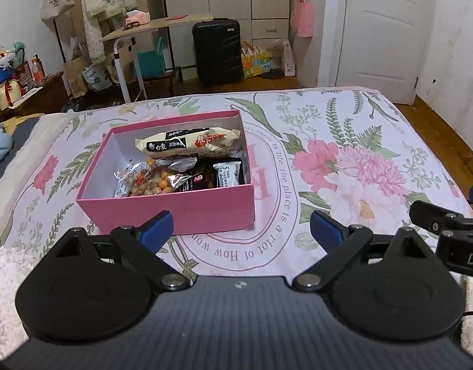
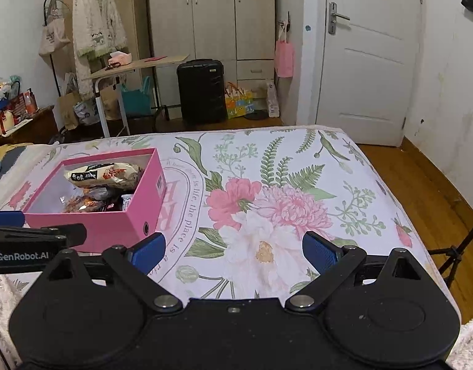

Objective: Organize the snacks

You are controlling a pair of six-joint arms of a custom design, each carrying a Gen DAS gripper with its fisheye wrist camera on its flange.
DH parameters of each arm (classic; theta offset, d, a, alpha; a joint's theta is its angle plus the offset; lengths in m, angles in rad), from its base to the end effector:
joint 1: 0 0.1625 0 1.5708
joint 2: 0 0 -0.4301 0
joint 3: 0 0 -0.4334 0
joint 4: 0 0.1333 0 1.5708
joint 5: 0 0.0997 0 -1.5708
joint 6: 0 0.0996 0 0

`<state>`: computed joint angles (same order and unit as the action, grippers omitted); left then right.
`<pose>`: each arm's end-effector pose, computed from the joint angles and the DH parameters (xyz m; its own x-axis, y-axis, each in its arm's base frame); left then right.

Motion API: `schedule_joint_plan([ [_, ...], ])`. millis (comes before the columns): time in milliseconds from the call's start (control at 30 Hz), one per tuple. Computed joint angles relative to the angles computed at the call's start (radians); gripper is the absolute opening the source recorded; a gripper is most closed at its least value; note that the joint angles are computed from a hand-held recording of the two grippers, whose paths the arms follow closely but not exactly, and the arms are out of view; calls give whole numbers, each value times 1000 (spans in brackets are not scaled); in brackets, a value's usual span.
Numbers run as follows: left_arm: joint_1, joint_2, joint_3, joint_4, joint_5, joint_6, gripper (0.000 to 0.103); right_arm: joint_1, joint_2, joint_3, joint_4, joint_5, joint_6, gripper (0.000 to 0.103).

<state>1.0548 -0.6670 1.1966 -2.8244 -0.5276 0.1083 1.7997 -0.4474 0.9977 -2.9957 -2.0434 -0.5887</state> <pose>-0.2137 -0.8213 0.2381 -0.6761 -0.1775 -0.7151 0.4453 0.6748 -0.5885 0.2874 -0.8460 0.1416 -0.7063 -0.2319 0.6688 -0.6465 0.5961 -0.4760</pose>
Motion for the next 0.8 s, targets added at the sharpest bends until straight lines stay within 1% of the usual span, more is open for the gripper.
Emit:
schedule_joint_plan([
  [233,-3,5,6,-21,27,-1,96,-3,-1,-6,12,2,29,97],
  [367,-4,10,-1,-1,43,-17,96,-4,-1,-4,15,5,38,97],
  [667,-2,9,3,1,47,-23,96,-4,1,-2,18,7,26,97],
  [800,-5,18,4,-40,66,11,96,-4,1,0,16,6,26,97],
])
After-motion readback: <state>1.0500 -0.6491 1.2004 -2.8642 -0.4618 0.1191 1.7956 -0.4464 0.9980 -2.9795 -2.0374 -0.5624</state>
